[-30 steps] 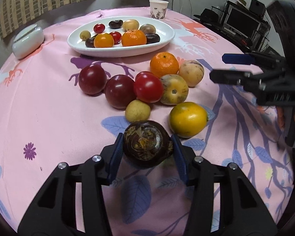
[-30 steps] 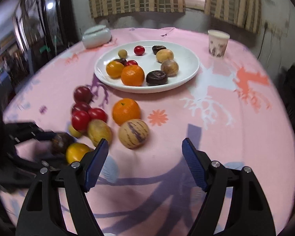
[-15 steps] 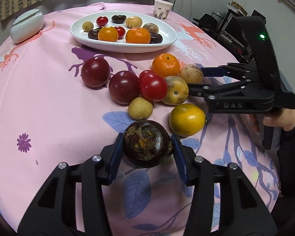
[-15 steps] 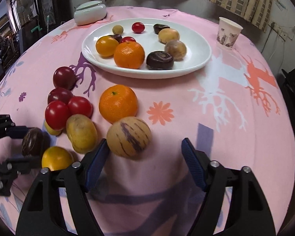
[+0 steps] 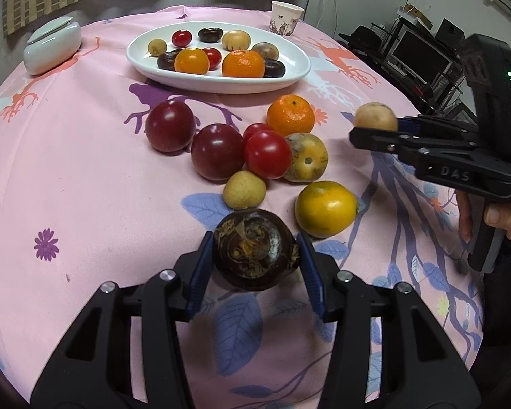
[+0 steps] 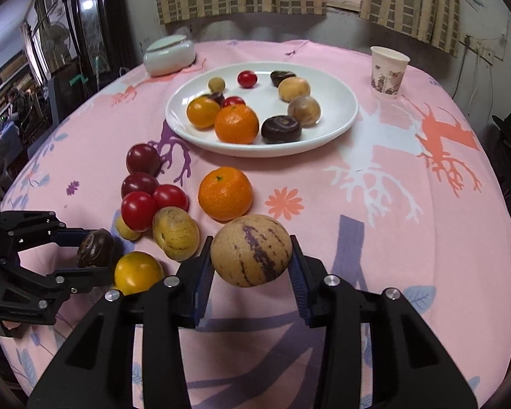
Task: Organize fruits
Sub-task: 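Grasp a striped melon-pear with the right tool while the left tool holds the mangosteen, then carry both fruits onto the plate and open both tools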
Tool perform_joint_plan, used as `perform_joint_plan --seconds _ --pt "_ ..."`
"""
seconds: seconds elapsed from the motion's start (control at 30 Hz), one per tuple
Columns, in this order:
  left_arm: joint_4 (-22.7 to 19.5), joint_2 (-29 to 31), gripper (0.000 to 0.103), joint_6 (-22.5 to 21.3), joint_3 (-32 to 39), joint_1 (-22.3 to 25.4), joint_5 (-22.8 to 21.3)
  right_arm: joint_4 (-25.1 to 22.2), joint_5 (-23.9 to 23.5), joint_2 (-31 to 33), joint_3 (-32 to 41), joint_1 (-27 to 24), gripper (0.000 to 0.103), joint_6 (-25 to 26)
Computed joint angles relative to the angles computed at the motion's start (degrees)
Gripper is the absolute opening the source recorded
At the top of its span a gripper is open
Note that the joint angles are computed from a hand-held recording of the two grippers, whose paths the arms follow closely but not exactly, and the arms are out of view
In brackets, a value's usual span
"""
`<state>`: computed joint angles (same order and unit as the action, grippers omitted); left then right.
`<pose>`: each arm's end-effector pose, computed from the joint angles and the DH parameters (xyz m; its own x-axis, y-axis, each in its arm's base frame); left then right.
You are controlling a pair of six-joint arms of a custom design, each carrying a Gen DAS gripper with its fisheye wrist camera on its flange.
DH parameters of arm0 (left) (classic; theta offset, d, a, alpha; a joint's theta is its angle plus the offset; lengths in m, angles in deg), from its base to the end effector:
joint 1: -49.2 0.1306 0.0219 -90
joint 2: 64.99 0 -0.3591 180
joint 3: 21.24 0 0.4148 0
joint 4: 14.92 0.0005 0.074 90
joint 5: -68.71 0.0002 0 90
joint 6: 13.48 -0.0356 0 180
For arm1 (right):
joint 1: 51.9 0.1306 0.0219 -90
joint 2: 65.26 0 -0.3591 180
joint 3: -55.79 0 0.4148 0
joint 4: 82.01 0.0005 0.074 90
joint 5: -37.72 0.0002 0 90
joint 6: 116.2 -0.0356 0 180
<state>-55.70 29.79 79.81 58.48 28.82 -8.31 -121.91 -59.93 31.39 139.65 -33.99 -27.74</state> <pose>0.4782 -0.1867 0.2906 -0.8007 0.2378 -0.5499 0.4123 0.8846 -0.2178 0.5069 0.1683 0.3084 -0.7668 -0.2198 -0.6031 -0.3611 0.9245 0.1221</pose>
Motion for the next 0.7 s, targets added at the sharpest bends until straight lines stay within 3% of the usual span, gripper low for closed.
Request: perform_joint_plan --seconds 0.2,0.37,0.53,0.7 --pt "0.6 -1.66 0.05 1.23 -0.21 -0.03 -2.27 2.62 -2.7 -2.59 -1.77 -0.62 0.042 -0.52" --pt "-1.48 -1.91 0.049 1.29 2.55 1.35 0.97 4.13 -3.61 -4.68 -2.79 -0.37 0.042 -0.75" --pt "-1.4 -0.87 0.049 0.5 7.17 1.66 -1.06 6.01 1.0 -6.99 -3.27 0.75 0.042 0.06" --pt "-2.08 4.83 0.049 0.52 15.69 2.76 -0.89 6.04 3.33 -5.56 0.6 0.89 0.042 3.8"
